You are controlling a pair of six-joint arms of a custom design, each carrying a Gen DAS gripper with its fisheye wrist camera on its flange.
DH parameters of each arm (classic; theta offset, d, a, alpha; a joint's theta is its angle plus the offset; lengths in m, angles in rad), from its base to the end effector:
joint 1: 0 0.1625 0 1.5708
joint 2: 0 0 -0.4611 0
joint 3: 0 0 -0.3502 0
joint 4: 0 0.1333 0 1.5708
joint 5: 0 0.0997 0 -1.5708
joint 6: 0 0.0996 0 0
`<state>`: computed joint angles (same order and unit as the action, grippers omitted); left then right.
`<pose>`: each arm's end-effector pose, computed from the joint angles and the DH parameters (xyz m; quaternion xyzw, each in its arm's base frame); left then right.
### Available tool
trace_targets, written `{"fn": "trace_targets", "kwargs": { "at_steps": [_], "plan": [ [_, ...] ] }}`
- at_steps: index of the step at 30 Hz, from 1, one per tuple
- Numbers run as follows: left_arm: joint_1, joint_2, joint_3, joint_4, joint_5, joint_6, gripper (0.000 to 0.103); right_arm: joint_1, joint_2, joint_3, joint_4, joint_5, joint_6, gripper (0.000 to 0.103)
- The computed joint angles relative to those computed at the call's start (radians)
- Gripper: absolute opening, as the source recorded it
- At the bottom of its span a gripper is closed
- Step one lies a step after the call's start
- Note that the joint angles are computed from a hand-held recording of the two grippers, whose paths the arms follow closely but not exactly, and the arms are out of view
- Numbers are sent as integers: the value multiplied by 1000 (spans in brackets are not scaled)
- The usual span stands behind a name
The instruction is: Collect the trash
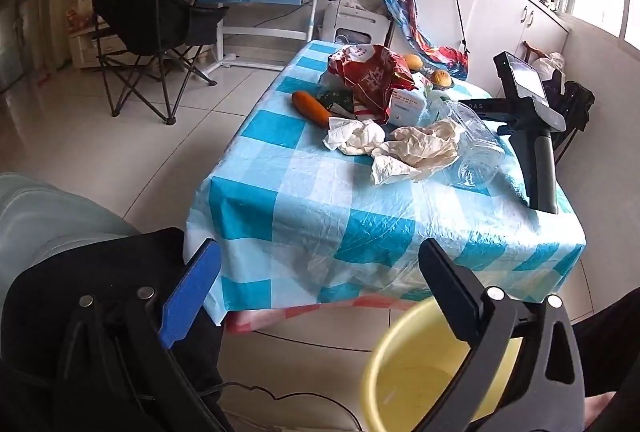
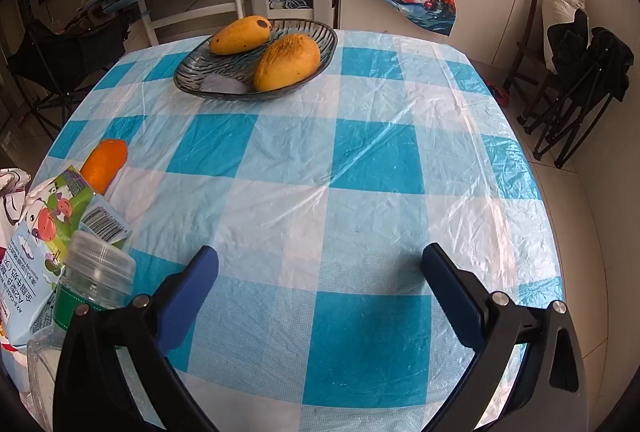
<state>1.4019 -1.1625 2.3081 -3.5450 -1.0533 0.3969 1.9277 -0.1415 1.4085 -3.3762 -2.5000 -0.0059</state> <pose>0.1029 -0.4829 0.2817 0.1481 0.8785 -0.3600 0.2770 0.2868 -0.6160 -0.1067 0.0383 -0.8692 0.3095 0.3838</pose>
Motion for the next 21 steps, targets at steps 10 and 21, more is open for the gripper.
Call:
{"fn": "trace_targets", "kwargs": {
  "at_steps": [10,21],
  "plan": [
    [1,11,-29,30,-94,-43,95,0,0,0,0,0,0,97],
    [-101,143,-136,-10,-18,-2,96,0,0,0,0,0,0,97]
  ]
}}
